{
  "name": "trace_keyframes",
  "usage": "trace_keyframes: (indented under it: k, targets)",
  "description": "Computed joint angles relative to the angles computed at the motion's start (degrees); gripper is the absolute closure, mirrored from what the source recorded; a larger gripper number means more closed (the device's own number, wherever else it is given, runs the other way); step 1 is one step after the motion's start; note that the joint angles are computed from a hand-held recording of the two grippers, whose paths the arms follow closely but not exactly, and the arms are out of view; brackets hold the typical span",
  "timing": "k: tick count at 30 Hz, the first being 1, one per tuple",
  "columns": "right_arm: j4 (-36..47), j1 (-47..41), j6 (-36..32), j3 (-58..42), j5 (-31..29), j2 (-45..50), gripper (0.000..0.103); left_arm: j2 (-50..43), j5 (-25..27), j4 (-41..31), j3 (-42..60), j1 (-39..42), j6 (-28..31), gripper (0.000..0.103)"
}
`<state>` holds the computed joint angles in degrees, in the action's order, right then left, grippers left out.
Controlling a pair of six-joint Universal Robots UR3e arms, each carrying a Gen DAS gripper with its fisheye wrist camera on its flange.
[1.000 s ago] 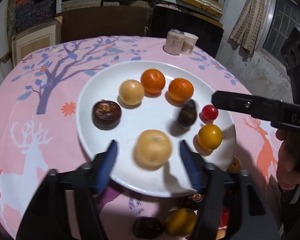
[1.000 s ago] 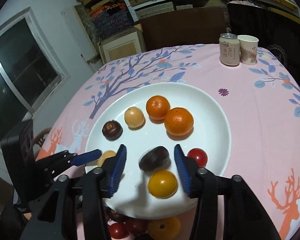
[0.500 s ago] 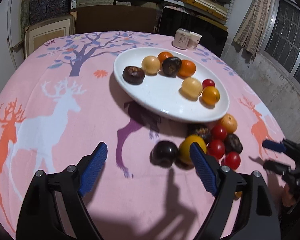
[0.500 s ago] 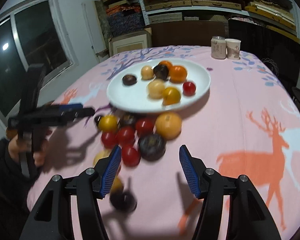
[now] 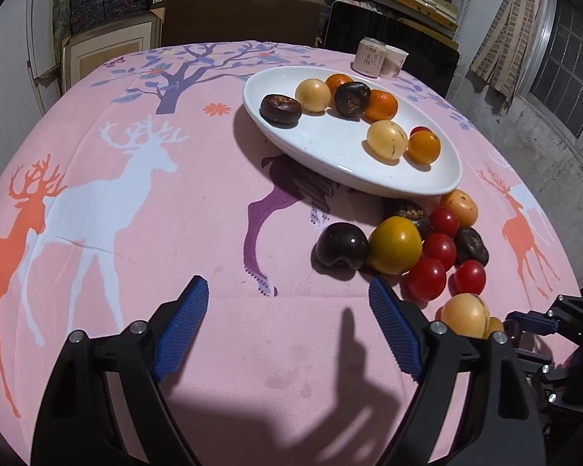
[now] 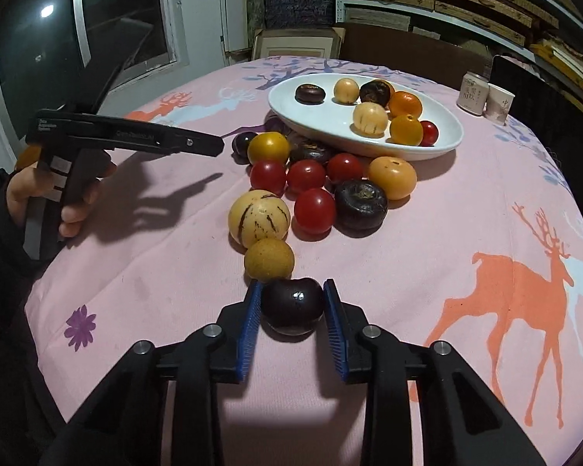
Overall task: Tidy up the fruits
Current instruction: 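Grasp a dark purple round fruit with the left tool while the right grasps another dark purple fruit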
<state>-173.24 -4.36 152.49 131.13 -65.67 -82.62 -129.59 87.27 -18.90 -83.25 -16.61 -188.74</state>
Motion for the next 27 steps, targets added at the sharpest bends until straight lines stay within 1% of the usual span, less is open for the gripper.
trace_keyframes:
  k: [2, 3, 6, 8, 9, 10, 13, 17, 18, 19, 21, 24, 26, 27]
  targets:
    - [0.29, -1.22, 0.15, 0.41, 1.54, -0.38, 0.071, -1.0, 3.0, -0.97, 1.83, -1.28, 0.11, 0.021]
    - [0.26, -2.13, 0.26, 0.87, 2.7, -0.76, 0.071, -2.02, 6.43, -1.81, 3.62, -2.57, 0.02, 0.021]
    - [-0.38, -4.12, 1.09, 1.8, 5.1, -1.24, 0.071, -5.22, 13.28, -3.63, 9.04, -5.34, 0.93, 0.021]
    - [-1.02, -4.22, 1.2, 2.07, 5.26, -1.29, 0.071, -7.21, 14.52, -5.0, 12.48, -6.34, 3.08, 0.021]
    - [-1.34, -4.11, 1.24, 2.13, 5.15, -1.24, 0.071, -8.49, 14.74, -5.35, 14.41, -6.82, 4.88, 0.025]
    - [-1.42, -4.12, 1.28, 2.2, 5.21, -1.29, 0.071, -9.24, 14.56, -5.74, 15.69, -6.93, 6.05, 0.031]
    - [-1.32, -5.36, 1.64, 2.77, 6.59, -1.74, 0.071, -10.48, 11.21, -7.8, 18.43, -6.12, 8.1, 0.041]
    - [-0.11, -6.75, 1.81, 2.62, 8.36, -1.9, 0.071, -10.81, 9.18, -7.91, 18.99, -5.64, 9.56, 0.045]
    - [0.0, -6.71, 1.82, 2.53, 8.38, -1.85, 0.071, -10.74, 7.97, -8.12, 18.99, -5.34, 9.87, 0.049]
    - [-0.12, -6.61, 1.88, 2.54, 8.28, -1.83, 0.071, -10.82, 6.7, -8.29, 19.18, -5.02, 10.66, 0.05]
    - [0.03, -6.58, 1.77, 2.41, 8.3, -1.81, 0.071, -11.44, 5.77, -8.69, 20.05, -4.77, 11.58, 0.05]
    - [-0.06, -6.64, 1.88, 2.44, 8.39, -1.79, 0.071, -12.02, 2.55, -10.07, 21.15, -3.4, 12.51, 0.049]
    - [-0.05, -6.71, 1.99, 2.33, 8.43, -1.68, 0.071, -12.27, 2.07, -9.98, 21.6, -3.04, 12.68, 0.059]
    - [-0.19, -6.75, 1.99, 2.44, 8.5, -1.71, 0.071, -12.2, 1.71, -9.83, 21.52, -2.99, 12.74, 0.068]
